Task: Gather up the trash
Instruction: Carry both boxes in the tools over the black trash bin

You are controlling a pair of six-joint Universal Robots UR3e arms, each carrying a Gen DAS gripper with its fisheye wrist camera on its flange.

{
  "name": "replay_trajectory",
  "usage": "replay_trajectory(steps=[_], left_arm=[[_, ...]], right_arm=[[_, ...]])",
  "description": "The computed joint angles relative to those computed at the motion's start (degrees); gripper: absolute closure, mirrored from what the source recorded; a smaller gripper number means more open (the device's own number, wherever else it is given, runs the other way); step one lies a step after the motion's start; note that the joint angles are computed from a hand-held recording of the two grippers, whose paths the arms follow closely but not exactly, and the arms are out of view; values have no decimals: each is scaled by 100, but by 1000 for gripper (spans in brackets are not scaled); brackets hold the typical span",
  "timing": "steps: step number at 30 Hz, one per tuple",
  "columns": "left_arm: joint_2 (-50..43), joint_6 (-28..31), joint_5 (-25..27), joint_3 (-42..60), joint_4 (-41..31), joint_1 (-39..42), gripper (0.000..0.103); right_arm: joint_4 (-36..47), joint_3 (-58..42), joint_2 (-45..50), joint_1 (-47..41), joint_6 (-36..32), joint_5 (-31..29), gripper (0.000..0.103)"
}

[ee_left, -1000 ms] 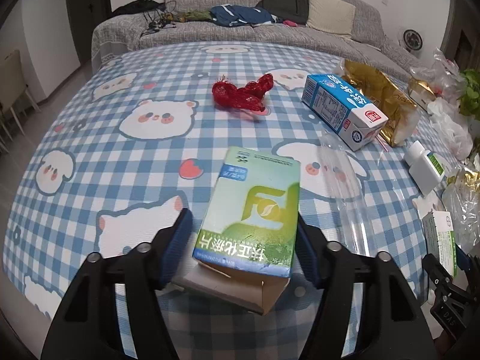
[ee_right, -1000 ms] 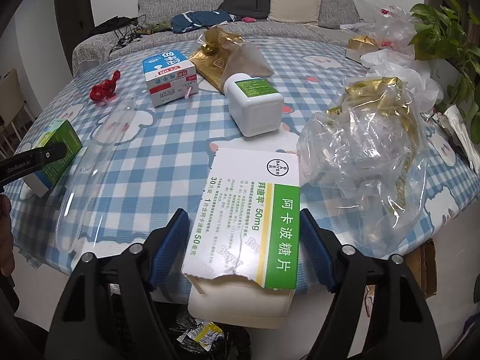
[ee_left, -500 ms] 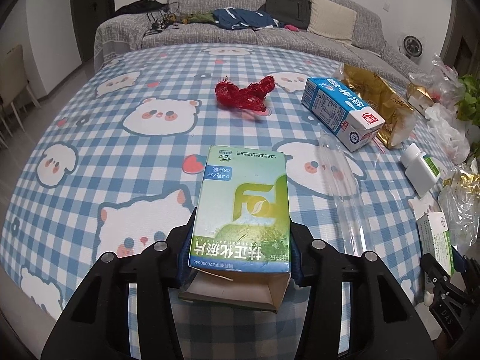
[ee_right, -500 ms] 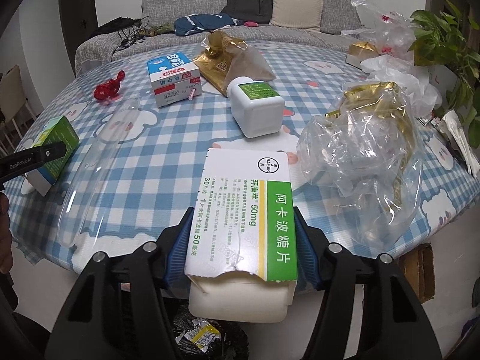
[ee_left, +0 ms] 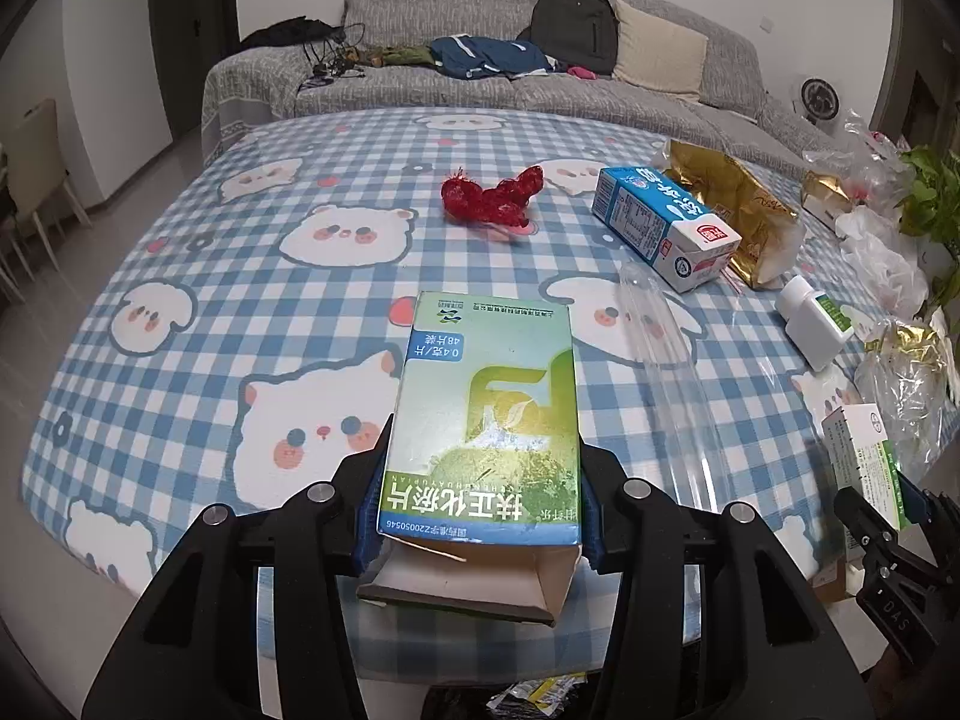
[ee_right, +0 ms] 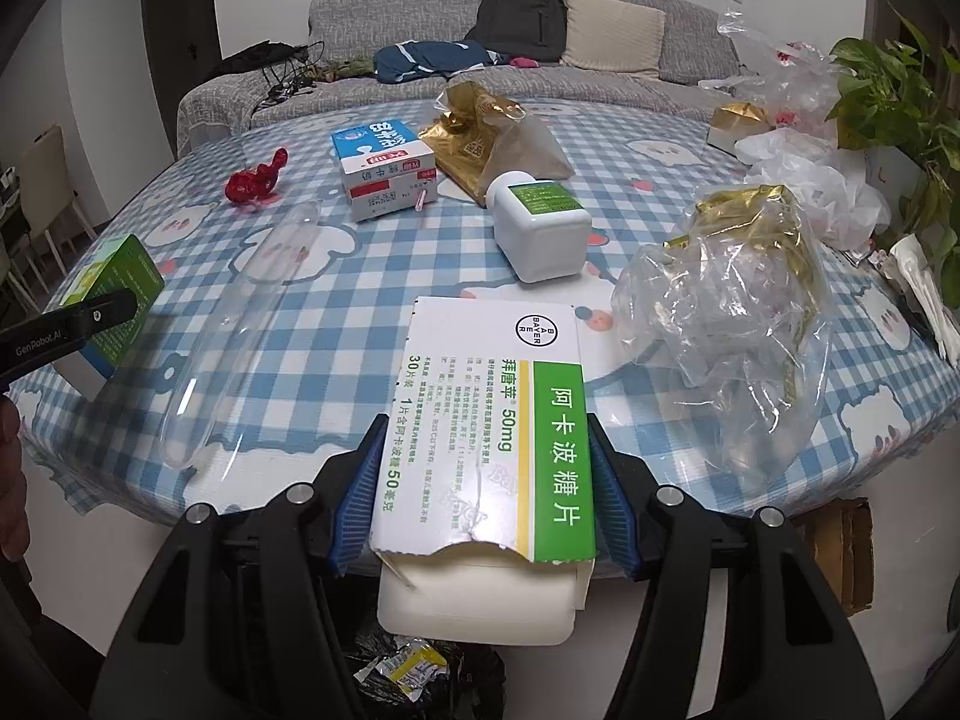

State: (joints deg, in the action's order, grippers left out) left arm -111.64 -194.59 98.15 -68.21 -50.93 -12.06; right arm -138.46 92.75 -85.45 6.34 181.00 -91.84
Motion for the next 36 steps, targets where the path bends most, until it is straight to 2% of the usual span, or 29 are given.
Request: replay_trajectory(steps=[24, 36], left_arm=[[1649, -441, 303, -1584, -65, -340, 55], [2499, -815, 617, -2502, -25, -791, 55]], right_arm=[[287, 1015, -1574, 79, -96, 160, 44], [523, 1495, -2311, 232, -54, 109, 44]])
